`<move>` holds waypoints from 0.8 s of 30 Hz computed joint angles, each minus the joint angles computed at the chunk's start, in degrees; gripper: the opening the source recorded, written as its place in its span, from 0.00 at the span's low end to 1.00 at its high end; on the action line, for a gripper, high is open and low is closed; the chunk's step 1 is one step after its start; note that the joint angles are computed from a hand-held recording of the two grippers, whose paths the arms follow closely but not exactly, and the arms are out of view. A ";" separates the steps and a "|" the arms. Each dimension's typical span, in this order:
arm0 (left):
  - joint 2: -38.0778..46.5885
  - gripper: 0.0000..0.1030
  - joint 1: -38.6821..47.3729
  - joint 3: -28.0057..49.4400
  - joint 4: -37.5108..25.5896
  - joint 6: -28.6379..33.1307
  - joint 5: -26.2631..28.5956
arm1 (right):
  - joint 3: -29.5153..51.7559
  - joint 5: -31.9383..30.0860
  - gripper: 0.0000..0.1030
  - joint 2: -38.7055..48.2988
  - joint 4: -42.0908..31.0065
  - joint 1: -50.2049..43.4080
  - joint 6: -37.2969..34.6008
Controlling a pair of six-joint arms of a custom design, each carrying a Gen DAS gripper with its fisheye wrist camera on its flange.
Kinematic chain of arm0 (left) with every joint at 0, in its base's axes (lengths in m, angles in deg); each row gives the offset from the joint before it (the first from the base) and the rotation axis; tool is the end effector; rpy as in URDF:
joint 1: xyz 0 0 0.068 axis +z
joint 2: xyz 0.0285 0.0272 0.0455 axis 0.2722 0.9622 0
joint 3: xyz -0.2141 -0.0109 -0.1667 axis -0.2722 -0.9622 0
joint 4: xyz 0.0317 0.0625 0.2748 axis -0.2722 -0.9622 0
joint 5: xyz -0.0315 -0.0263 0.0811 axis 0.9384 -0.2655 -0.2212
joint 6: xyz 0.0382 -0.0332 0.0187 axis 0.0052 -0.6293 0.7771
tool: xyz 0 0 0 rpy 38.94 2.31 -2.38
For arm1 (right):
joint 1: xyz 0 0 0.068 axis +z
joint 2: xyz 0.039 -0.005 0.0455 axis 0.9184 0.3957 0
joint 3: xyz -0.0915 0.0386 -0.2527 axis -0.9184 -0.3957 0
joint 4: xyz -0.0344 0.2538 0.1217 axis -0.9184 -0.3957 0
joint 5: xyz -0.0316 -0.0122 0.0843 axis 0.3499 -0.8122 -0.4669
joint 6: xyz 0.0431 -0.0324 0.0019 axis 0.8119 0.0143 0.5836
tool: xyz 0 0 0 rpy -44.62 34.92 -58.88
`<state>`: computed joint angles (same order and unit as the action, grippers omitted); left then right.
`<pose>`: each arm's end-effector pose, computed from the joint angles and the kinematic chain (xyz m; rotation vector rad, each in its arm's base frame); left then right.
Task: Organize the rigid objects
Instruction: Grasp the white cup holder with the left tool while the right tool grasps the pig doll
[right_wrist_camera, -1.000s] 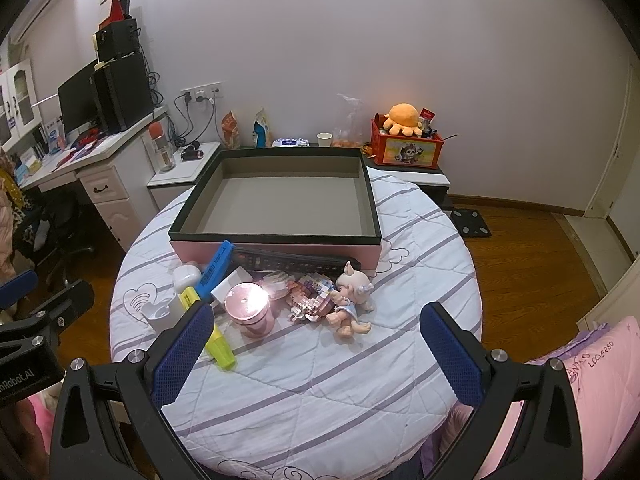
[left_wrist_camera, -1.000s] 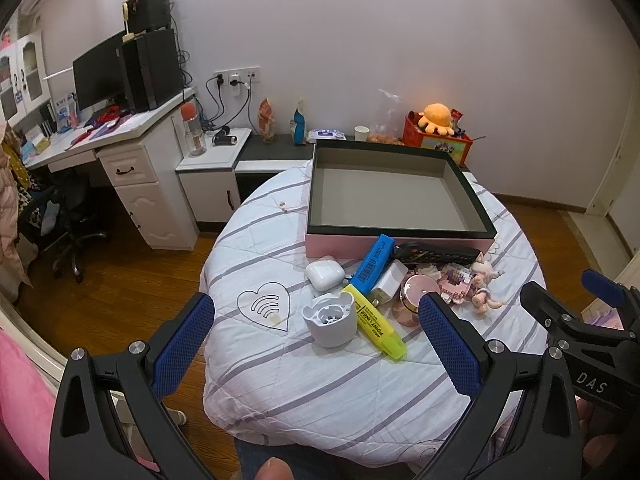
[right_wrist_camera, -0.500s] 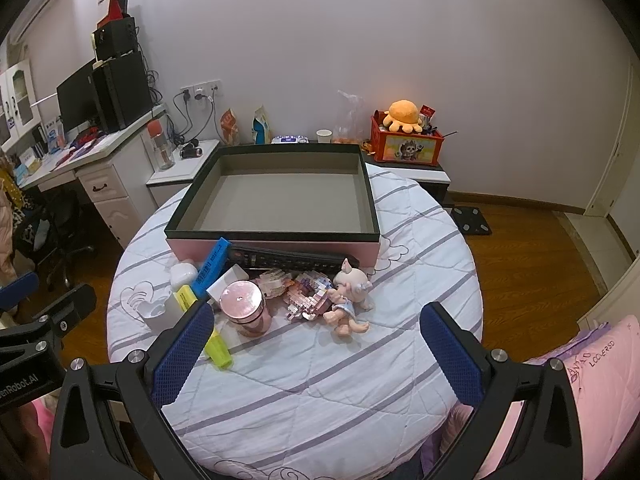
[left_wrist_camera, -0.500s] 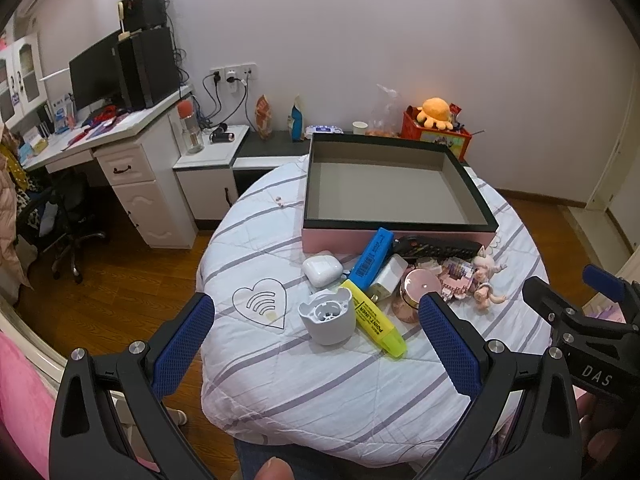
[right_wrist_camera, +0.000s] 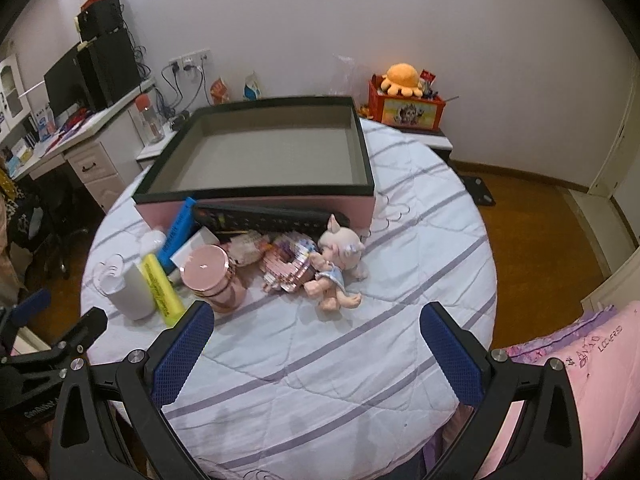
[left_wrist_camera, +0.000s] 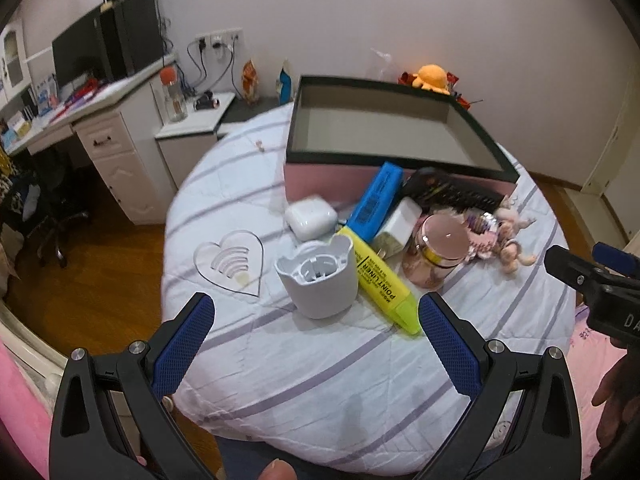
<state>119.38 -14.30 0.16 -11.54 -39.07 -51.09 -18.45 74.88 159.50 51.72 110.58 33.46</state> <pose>0.2397 -0.1290 0.1390 0.0717 2.4676 -0.0872 0.2241 0.1938 0.1672 0.1188 2.5073 -0.0249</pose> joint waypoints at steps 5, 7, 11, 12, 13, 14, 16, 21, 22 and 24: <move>5.12 1.00 2.43 0.72 3.62 -0.75 1.51 | -0.07 -2.65 1.00 2.85 2.13 -2.68 -1.59; 7.28 1.00 3.51 1.34 4.73 -1.18 2.12 | -0.07 -3.61 1.00 3.99 2.95 -3.73 -2.15; 12.46 1.00 5.19 3.18 6.52 -2.04 3.37 | 0.34 -4.65 1.00 6.24 3.99 -4.98 -2.82; 13.26 1.00 5.45 3.44 6.86 -2.14 3.71 | 0.48 -4.90 1.00 6.91 4.32 -5.27 -2.98; 14.16 1.00 5.75 3.64 7.40 -2.22 4.06 | 0.67 -5.17 1.00 7.52 4.56 -5.54 -3.16; 14.69 1.00 5.84 3.93 7.50 -2.36 4.17 | 0.89 -5.49 1.00 8.07 4.73 -5.82 -3.37; 16.24 1.00 6.28 4.33 8.49 -2.14 4.39 | 1.11 -5.85 1.00 9.27 5.50 -6.35 -3.72; 17.49 1.00 8.06 3.70 12.27 -1.89 6.57 | 2.35 -6.04 1.00 12.56 6.92 -7.56 -4.90; 17.58 1.00 8.44 3.53 13.00 -1.62 6.81 | 2.53 -6.02 1.00 13.01 7.31 -7.84 -5.17; 17.83 1.00 8.72 3.25 14.42 -1.54 6.98 | 2.88 -6.06 1.00 13.81 8.21 -8.38 -5.71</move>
<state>137.20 -5.58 3.40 2.88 -40.61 -44.11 -15.57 68.82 173.31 59.93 102.20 27.74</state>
